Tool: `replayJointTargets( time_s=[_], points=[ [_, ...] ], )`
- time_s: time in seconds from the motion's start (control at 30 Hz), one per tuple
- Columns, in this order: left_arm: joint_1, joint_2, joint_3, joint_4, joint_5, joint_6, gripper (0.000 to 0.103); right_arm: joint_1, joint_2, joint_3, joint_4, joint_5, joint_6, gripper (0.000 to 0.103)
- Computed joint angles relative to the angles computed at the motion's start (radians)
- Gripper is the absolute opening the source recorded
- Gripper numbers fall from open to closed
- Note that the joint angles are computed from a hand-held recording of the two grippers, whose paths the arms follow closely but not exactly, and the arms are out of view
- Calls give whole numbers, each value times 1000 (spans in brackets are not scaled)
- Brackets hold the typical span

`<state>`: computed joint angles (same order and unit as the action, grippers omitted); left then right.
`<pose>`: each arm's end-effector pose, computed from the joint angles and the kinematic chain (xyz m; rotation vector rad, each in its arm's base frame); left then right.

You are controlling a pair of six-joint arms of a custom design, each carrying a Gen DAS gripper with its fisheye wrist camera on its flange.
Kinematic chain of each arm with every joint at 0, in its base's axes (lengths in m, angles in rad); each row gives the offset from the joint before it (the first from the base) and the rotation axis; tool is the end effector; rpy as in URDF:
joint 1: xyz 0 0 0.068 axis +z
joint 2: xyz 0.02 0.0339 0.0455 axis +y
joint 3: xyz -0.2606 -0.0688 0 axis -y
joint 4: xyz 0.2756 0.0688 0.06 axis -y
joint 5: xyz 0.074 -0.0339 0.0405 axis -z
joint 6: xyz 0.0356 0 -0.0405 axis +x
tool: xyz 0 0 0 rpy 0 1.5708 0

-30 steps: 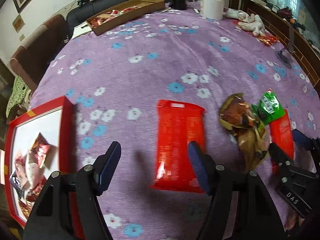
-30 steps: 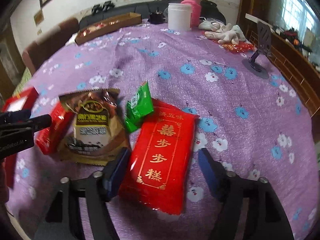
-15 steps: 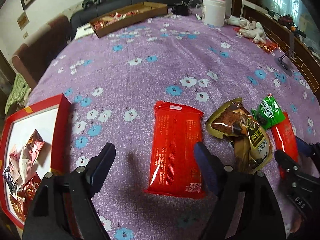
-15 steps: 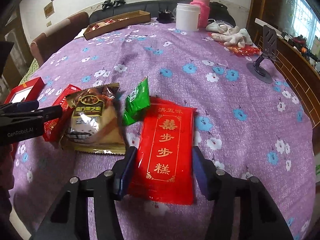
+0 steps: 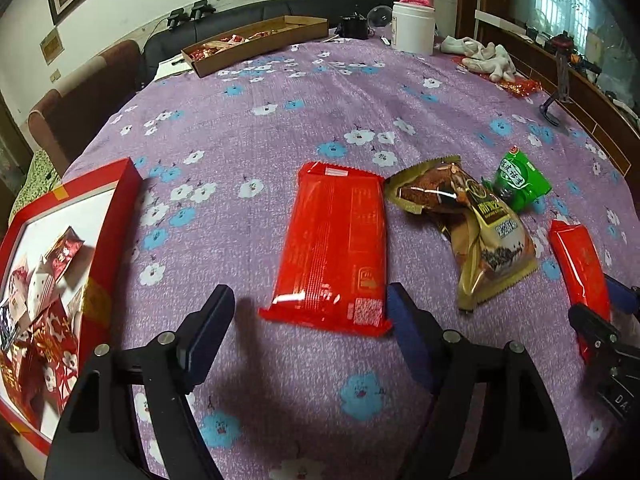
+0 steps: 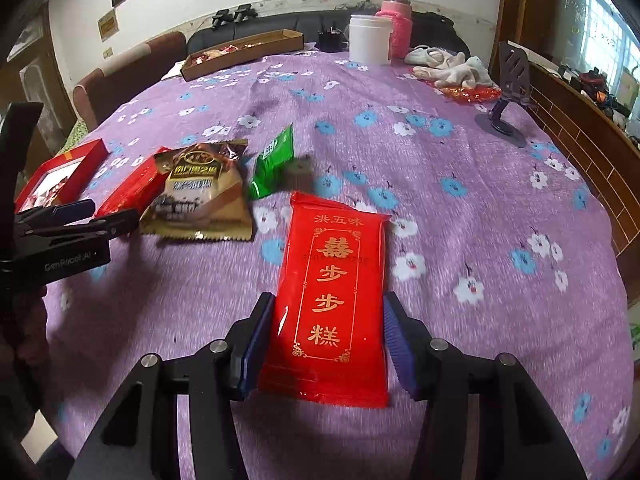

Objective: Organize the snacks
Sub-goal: 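Release both packets into the box and return tools to the table, then grasp the long red packet with the left tool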

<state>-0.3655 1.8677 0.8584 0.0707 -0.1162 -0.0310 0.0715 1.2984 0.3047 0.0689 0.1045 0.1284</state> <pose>0.3362 -0.1242 0.0731 0.3693 2.4729 -0.0185 0.2161 0.0118 0.0789 0.1143 2.4864 -0.0464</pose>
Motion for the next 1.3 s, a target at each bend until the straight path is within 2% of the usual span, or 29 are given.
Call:
replayJointTargets(
  time_s=[0.23,0.33,0.4,0.47,0.63,0.73,0.83,0.93,1.0,1.07,1.17,1.3],
  points=[
    [19,3,-1,3,45,-13,78,-18,-1,-14,33,-25,-4,56],
    [36,2,-3,2,79,-16,78,-23,3,-15,40,-36,-12,60],
    [35,3,-3,1,76,-18,81,-21,12,-7,37,-46,-24,66],
    [37,8,4,-8,74,-24,89,-17,22,1,33,-50,-31,72],
    [39,23,21,-32,79,-23,103,0,41,14,27,-43,-32,79],
    [39,24,21,-33,82,-23,103,5,47,19,22,-32,-21,81],
    [42,22,19,-32,86,-22,103,9,63,34,6,5,10,89],
    [56,10,5,-19,120,-19,103,0,59,32,2,33,40,88],
    [95,-23,-39,28,230,-11,103,2,46,20,9,52,53,84],
    [121,-53,-75,77,279,-14,103,-3,35,11,16,57,60,78],
    [116,-66,-79,86,220,-36,103,-9,30,7,18,53,54,77],
    [76,5,46,-45,132,3,103,-13,26,4,17,47,49,77]
  ],
)
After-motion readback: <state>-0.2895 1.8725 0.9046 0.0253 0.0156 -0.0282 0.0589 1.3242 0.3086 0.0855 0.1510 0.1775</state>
